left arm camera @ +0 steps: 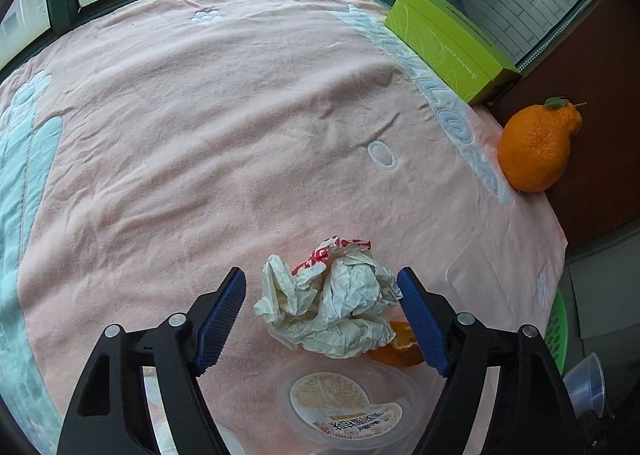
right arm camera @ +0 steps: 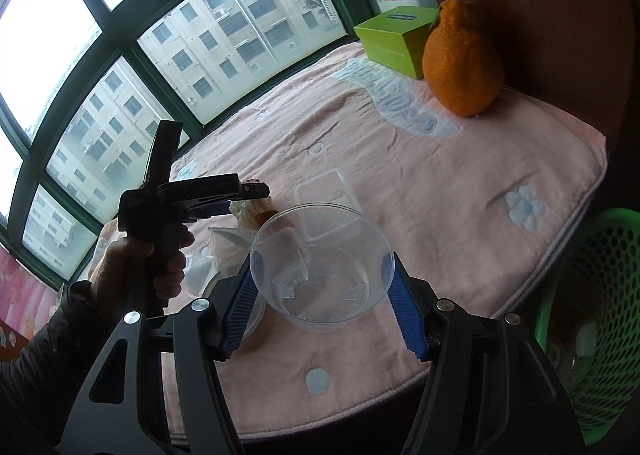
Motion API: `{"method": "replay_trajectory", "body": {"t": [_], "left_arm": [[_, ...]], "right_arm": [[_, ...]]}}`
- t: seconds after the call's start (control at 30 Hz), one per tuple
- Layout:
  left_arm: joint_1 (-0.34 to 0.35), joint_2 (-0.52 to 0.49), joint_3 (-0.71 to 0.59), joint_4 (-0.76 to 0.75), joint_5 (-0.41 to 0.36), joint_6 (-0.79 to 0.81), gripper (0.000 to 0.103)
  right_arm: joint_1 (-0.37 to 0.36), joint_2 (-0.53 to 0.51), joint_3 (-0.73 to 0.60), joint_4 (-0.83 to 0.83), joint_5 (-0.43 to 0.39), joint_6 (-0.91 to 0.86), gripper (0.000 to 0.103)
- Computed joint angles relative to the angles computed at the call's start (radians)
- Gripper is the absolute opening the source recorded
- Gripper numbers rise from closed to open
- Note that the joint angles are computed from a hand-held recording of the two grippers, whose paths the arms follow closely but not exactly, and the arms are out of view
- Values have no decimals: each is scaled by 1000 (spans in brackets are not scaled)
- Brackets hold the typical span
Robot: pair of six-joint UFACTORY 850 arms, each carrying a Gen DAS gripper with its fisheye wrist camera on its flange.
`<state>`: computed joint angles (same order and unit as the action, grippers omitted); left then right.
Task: Collect trash
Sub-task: 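Carry cup and tissue to the green basket and release both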
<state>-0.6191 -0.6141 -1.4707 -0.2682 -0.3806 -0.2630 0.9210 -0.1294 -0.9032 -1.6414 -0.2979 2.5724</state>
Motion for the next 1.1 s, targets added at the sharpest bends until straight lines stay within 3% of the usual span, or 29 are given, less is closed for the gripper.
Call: {"method": "replay_trajectory", "body": {"t": [0.07,0.27,0.33,0.5,0.8,0.97,1.1], "left_arm": [[3,2,4,-60,9,53,63],[-11,30,21,46,48,-23,50],[-17,49,36,127,67,-98,49],[-25,111,77,142,111,-117,48],[-94,213,146,9,185,27,48],[-149,223,145,-26,194,69,48],[-190,216,129,-144,198,189,48]], "right_arm": [[4,13,17,5,-13,7,62],[13,46,60,28,-42,24,62],[15,59,75,26,-48,40,62],[25,92,108,57,-85,32,62],[43,170,194,175,-162,-25,62],[44,227,253,260,-205,-72,62],[44,275,302,339,-245,-121,62]]}}
